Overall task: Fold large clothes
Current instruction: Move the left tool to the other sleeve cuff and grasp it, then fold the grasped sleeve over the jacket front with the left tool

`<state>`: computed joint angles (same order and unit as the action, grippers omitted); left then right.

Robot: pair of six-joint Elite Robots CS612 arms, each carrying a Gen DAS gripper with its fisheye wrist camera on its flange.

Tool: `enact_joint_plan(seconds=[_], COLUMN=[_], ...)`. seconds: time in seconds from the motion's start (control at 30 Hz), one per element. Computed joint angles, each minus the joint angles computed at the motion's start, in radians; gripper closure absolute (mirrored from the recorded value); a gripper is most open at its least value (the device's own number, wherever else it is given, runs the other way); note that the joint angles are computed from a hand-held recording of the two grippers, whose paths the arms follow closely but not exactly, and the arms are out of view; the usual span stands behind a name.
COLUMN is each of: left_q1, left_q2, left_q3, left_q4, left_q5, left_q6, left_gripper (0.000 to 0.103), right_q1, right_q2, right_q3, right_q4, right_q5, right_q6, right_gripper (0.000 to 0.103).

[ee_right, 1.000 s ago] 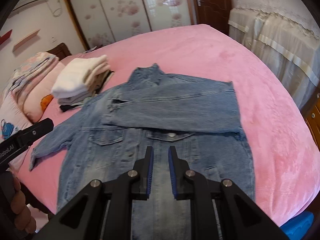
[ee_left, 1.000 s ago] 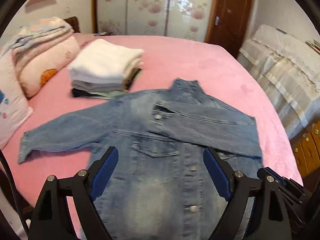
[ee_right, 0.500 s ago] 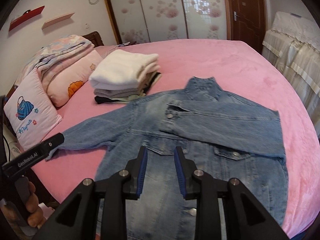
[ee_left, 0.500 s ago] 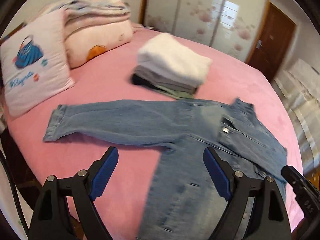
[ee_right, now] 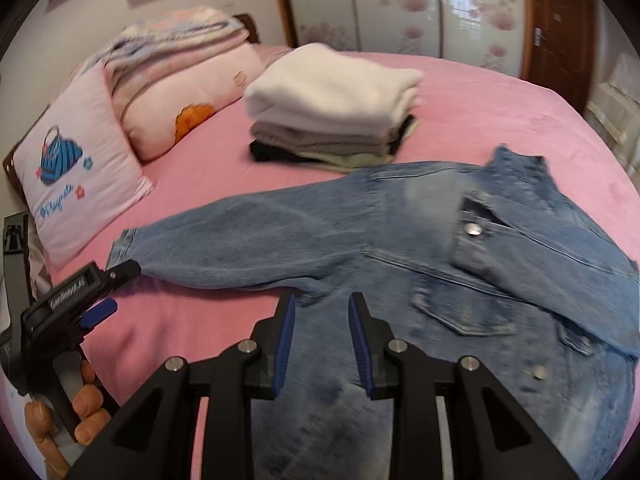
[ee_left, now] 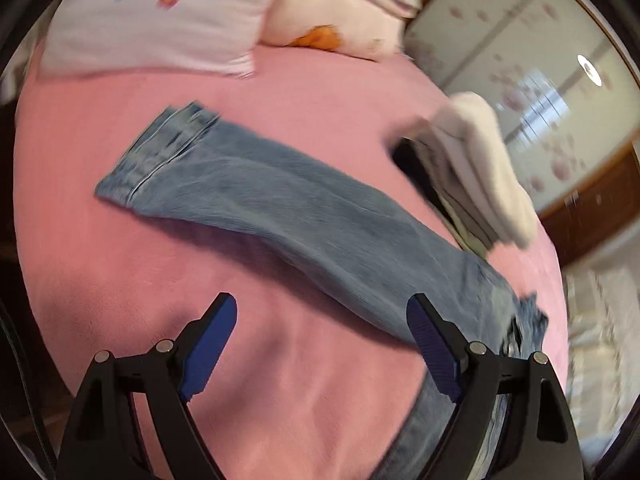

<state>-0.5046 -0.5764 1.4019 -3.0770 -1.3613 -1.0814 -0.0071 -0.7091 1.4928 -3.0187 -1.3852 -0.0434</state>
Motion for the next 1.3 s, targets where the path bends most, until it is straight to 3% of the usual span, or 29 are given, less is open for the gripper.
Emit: enact_joint_plan(seconds=[0.27,0.47,0.57,0.63,0.7,0.77,0.87,1.0,1.17,1.3], left_q1=[0.049,0.051,0.051,0.059,0.063,0.056,0.026,-0.009,-0.069,-0.122], left_q2=[0.084,0.127,0.136,0.146,0.155,0.145,0.123,0.110,0.122,0.165], left_q3=[-0.053,-0.117,-0.153,-0.180,-0.205,-0.202,-0.218,-0.259,-0.351,-0.457], left_q4=[-0.060,-0.050,0.020,0.074,0.114,0.137,0.194,0.158,0.079,0.064], left_q5=[-0.088,-0.007,0.034,0.032,0.016,0.052,0.171,0.226,0.169,0.049], left_q6=[-0.213,-0.273,-0.276,-0.270,-0.277,-0.266,-0.189,-0.045,0.204,0.383], left_gripper=[0.017,0.022,0.043,0.083,0.092,0.096,0.099,0.099,0.099,0.099], right_q1=[0.013,0.001,-0.010,-0.019,-0.028,-0.038,-0.056,-0.086,-0.140,-0.187], right_q2=[0.052,0.068,0.069,0.068,0.066,0.063,0.057,0.046,0.023,0.005], right_q3=[-0.069,-0.084,-0.081,-0.076,-0.070,-0.062,-0.048,-0.025,0.023,0.063], right_q4=[0.066,0.095,0.097,0.095,0.093,0.089,0.075,0.044,-0.030,-0.081], right_q5=[0.021,0.011,0.009,0.013,0.018,0.020,0.023,0.029,0.026,0.010], right_q6=[-0.009,0.012,0.033,0.052,0.066,0.078,0.099,0.146,0.228,0.283], right_gripper=[0.075,0.075,0.075,0.075,0.075,0.075,0.075,0.075,0.075,0.075])
